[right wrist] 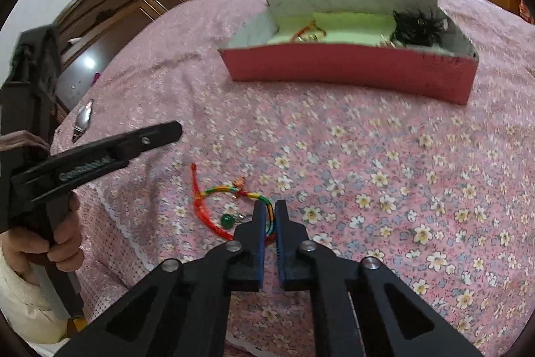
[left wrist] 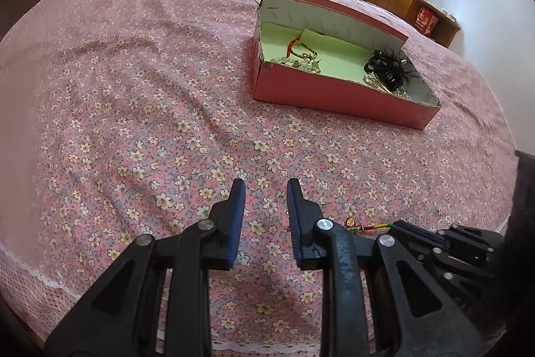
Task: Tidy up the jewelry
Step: 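Grasp the rainbow-bead red-string bracelet with the right tool while the left tool grasps the green bead earring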
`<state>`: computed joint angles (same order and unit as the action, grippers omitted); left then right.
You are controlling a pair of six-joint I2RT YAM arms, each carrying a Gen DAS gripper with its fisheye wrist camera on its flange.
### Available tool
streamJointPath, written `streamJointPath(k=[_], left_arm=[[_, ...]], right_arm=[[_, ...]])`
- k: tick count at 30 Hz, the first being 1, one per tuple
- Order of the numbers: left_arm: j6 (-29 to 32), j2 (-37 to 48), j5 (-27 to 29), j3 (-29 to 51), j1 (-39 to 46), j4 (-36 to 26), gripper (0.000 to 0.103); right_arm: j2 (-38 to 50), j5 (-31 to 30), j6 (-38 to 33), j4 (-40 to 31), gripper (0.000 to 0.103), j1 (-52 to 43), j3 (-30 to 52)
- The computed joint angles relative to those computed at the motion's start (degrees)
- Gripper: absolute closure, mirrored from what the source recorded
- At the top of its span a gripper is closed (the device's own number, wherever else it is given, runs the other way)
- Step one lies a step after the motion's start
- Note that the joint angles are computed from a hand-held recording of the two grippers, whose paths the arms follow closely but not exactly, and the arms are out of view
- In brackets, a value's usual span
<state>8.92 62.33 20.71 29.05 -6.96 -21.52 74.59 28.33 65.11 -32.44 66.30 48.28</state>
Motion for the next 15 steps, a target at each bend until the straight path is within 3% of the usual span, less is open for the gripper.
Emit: streamJointPath(k=[6,15], left_arm=[[-0.04,-0.28,-0.44,0.1,-0.34,-0.27,0.086],[0.21,-2.87,-0.93,-0.28,-4.2,-2.15,0.086]], right_arm=[[-5.99,5.48,-1.58,2.21,0.098,2.83,-1.48],[-10.47,17.15,2.08,-10.12,0.098,6.45,2.81]])
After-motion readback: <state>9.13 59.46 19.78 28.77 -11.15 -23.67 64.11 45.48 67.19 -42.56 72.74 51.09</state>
